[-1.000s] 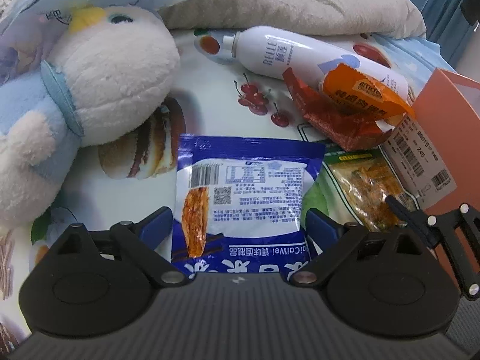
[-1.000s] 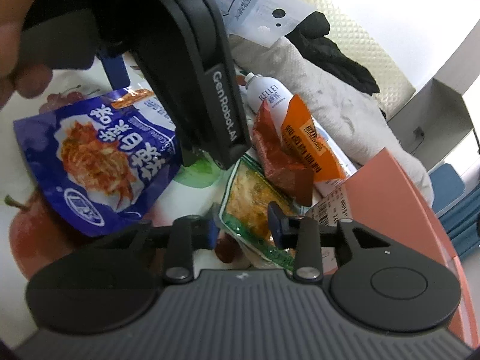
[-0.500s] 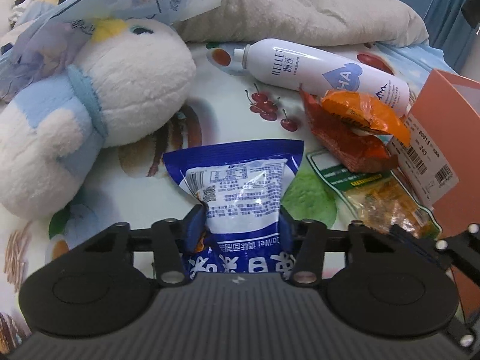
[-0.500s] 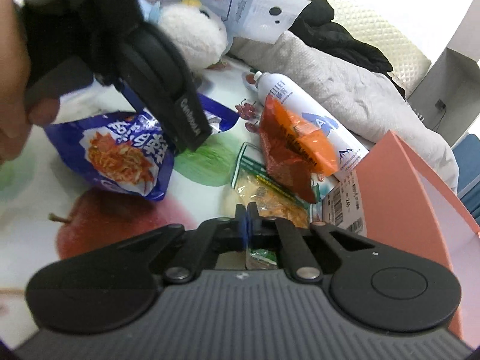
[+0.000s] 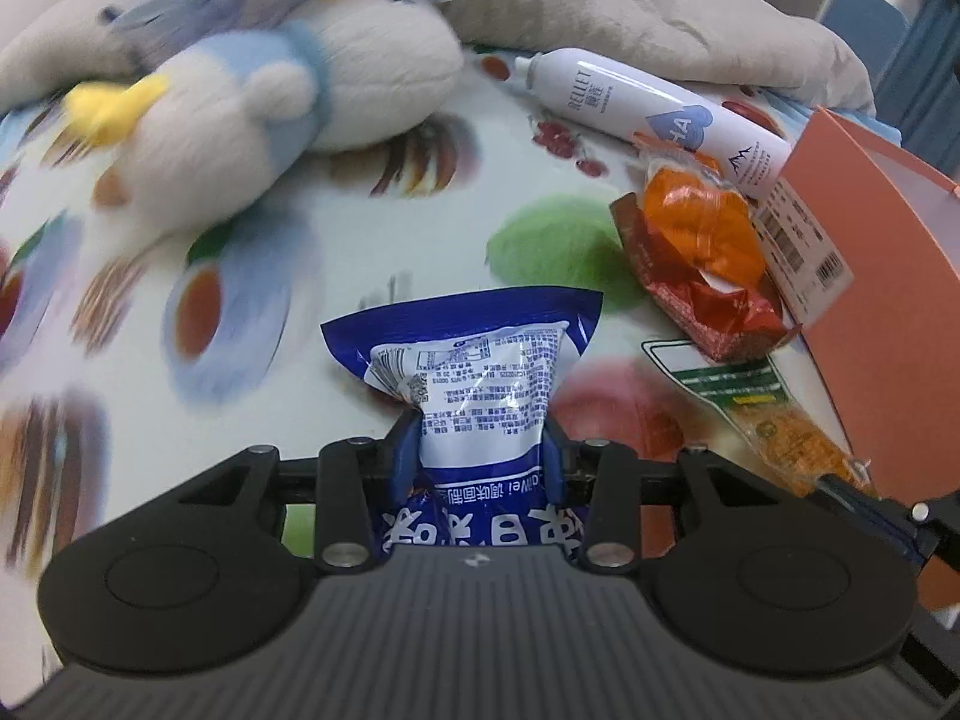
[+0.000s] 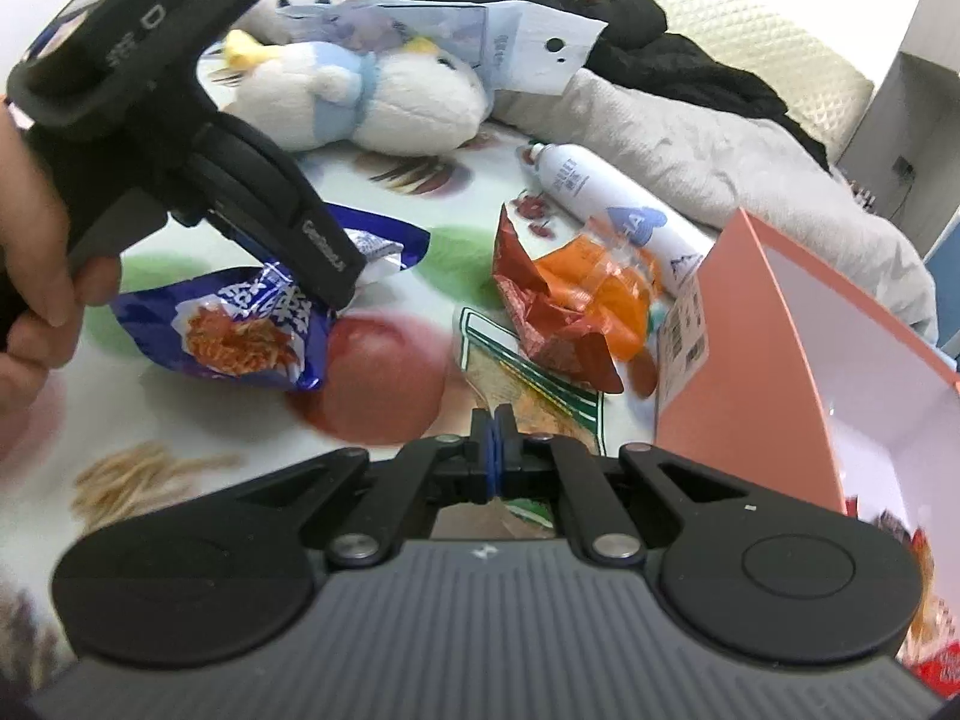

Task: Organize snacks
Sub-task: 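Lift the blue bag with the left gripper while the right gripper grasps the green-labelled pea snack bag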

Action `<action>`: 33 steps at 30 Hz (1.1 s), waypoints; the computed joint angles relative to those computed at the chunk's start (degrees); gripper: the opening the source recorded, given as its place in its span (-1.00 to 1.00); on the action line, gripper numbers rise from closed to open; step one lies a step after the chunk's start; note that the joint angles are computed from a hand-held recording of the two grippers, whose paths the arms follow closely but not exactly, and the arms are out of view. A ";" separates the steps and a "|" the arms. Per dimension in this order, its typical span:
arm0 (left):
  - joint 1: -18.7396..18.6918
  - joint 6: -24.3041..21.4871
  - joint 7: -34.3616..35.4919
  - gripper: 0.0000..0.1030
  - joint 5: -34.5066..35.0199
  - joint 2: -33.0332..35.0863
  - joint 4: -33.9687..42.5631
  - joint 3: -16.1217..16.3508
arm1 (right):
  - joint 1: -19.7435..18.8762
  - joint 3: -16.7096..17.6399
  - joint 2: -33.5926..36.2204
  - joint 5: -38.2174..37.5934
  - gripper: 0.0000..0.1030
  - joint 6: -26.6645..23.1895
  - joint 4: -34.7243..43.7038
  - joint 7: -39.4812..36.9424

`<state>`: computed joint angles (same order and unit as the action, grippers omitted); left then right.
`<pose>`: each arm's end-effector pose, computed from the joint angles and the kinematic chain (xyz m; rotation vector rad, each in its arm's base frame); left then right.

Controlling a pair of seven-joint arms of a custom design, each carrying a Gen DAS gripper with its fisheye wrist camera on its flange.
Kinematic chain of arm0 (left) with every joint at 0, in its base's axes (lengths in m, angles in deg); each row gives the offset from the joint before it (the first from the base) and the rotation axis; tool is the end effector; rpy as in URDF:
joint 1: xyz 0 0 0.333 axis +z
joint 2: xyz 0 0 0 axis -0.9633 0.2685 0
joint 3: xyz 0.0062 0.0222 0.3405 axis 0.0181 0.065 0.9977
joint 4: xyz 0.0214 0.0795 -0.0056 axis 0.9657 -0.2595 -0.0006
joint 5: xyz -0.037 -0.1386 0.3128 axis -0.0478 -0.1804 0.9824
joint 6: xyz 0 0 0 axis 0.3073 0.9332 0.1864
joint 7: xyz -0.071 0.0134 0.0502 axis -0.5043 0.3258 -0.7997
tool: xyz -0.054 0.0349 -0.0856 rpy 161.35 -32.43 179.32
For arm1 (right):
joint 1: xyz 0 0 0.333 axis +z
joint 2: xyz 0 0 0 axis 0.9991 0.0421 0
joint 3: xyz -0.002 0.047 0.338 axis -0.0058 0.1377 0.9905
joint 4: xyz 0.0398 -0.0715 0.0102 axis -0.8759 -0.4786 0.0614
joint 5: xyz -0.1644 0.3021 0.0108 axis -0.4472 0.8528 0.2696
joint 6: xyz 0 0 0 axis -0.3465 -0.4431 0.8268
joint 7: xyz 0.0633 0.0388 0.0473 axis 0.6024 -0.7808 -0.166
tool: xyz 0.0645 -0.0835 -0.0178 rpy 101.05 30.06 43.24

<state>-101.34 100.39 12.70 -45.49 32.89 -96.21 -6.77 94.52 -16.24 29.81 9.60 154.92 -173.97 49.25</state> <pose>0.6180 -0.3701 0.3984 -2.2914 1.3482 -0.5627 0.6205 0.1198 0.4165 -2.3144 0.6226 -0.6671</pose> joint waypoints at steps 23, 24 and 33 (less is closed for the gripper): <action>-6.02 -1.43 -31.24 -0.12 8.59 -15.84 -21.12 -5.21 | -2.27 -8.80 -12.92 -5.66 0.06 -25.67 -11.23 12.74; -6.02 -1.21 -32.54 -0.12 9.24 -16.27 -21.86 -5.35 | -2.20 -8.95 -13.08 -5.95 0.07 -25.55 -11.27 13.69; -5.69 0.40 -36.15 -0.12 12.32 -17.31 -23.55 -6.63 | -1.28 -9.15 -11.69 -7.77 0.49 -20.52 -9.96 20.19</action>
<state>-107.03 100.78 -23.45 -33.17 15.58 -119.76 -13.40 93.24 -25.39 18.12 1.83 134.40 -183.93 69.44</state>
